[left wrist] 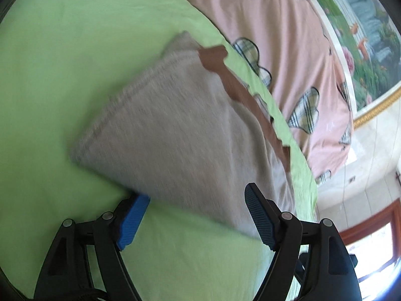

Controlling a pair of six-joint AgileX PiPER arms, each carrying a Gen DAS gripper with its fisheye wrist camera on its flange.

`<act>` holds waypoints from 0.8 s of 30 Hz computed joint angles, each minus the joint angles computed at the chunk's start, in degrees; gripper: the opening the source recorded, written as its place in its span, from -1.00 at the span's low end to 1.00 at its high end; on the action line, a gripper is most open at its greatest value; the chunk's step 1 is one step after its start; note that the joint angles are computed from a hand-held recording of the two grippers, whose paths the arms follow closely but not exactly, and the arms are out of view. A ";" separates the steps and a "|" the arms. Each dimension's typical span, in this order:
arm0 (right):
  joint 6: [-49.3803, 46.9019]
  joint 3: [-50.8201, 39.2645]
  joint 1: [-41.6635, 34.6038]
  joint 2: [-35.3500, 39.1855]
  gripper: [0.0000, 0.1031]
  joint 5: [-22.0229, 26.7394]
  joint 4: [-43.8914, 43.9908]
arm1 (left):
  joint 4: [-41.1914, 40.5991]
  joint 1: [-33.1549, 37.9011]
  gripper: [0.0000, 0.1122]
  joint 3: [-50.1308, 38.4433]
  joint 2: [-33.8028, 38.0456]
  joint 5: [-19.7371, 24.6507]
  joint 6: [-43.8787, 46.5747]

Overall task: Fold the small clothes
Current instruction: 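Release the hem and withdraw both grippers from the folded sweater, then grasp a folded corner with the left gripper while the right gripper grasps the other side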

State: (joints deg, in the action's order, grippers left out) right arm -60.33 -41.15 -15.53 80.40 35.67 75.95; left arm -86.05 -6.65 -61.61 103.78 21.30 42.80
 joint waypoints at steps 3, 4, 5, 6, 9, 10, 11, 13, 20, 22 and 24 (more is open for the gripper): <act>0.24 -0.61 0.07 0.75 0.12 0.01 0.06 | 6.54 0.42 0.24 -3.85 2.18 -3.17 -7.02; 0.29 -0.95 0.08 1.13 0.12 0.11 0.09 | 9.22 0.66 0.18 -4.94 2.77 -3.69 -10.03; 0.18 -1.29 0.04 1.51 0.12 0.29 0.08 | 12.89 0.86 -0.01 -6.20 3.44 -4.34 -13.82; 0.43 -1.66 0.17 1.82 0.12 0.26 -0.19 | 15.92 0.98 -0.26 -7.12 3.96 -4.73 -16.70; 0.76 -2.95 0.35 3.18 0.12 0.09 -0.39 | 19.29 1.89 -0.78 -9.61 5.54 -3.99 -19.29; 1.19 -3.82 0.25 3.94 0.12 0.15 -0.88 | 18.87 2.28 -0.81 -9.41 5.15 -3.62 -18.36; 1.44 -4.48 0.11 4.42 0.12 0.23 -1.16 | 20.49 2.18 -0.85 -9.42 4.49 -3.82 -19.07; 1.41 -5.98 -0.71 5.43 0.12 0.89 -1.24 | 27.20 0.14 -0.88 -10.02 2.49 -5.78 -23.13; 4.93 -15.29 -6.30 11.65 0.12 6.50 -5.38 | 54.54 -11.13 -0.89 -20.42 1.17 -4.61 -38.39; 7.24 -20.85 -8.27 15.81 0.12 11.51 -7.38 | 62.31 -15.12 -0.89 -25.62 3.92 -2.50 -42.40; 9.47 -25.91 -9.45 19.58 0.13 15.58 -8.36 | 65.72 -18.39 -0.89 -30.94 7.88 -0.10 -43.73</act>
